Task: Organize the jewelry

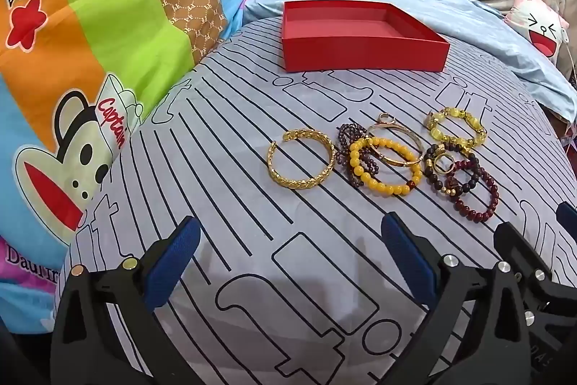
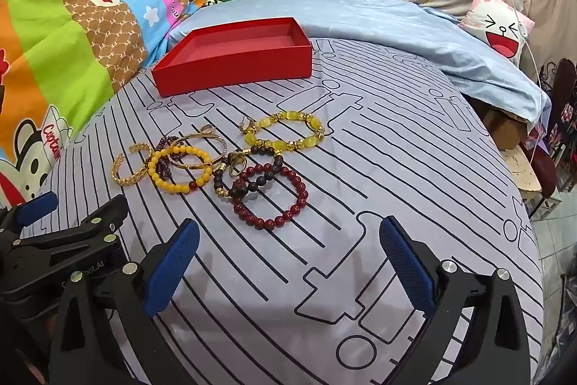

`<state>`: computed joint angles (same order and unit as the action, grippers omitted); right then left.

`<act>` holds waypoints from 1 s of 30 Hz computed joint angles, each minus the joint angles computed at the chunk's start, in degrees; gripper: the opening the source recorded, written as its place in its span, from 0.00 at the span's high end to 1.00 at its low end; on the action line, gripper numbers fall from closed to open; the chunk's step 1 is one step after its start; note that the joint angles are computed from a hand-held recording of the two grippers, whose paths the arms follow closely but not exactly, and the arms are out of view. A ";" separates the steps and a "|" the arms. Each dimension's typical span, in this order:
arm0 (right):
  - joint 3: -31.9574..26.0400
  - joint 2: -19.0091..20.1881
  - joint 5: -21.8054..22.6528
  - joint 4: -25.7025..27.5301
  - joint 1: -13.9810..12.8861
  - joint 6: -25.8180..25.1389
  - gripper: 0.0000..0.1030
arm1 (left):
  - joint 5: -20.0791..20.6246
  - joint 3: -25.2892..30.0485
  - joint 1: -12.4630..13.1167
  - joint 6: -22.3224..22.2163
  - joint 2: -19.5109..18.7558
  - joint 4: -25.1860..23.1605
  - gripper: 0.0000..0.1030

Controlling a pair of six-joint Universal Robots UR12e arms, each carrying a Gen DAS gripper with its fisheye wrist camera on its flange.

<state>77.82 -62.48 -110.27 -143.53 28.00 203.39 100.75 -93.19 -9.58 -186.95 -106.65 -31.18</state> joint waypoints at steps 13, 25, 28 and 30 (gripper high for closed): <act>0.35 -0.17 0.24 -0.64 -0.08 0.14 0.06 | 0.00 -0.01 0.21 0.13 0.29 -0.32 0.07; 0.23 -0.13 0.25 -0.51 0.04 0.42 0.06 | 0.05 -0.35 0.12 -0.06 0.41 -0.41 0.07; 0.27 -0.15 0.23 -0.60 0.05 0.41 0.06 | 0.10 -0.40 0.13 -0.02 0.46 -0.38 0.07; 0.27 -0.14 0.28 -0.54 0.02 0.47 0.06 | 0.19 -0.33 0.10 0.02 0.40 -0.45 0.07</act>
<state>78.09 -62.61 -109.99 -144.06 28.02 203.85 100.94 -93.52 -9.48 -186.93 -106.26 -31.62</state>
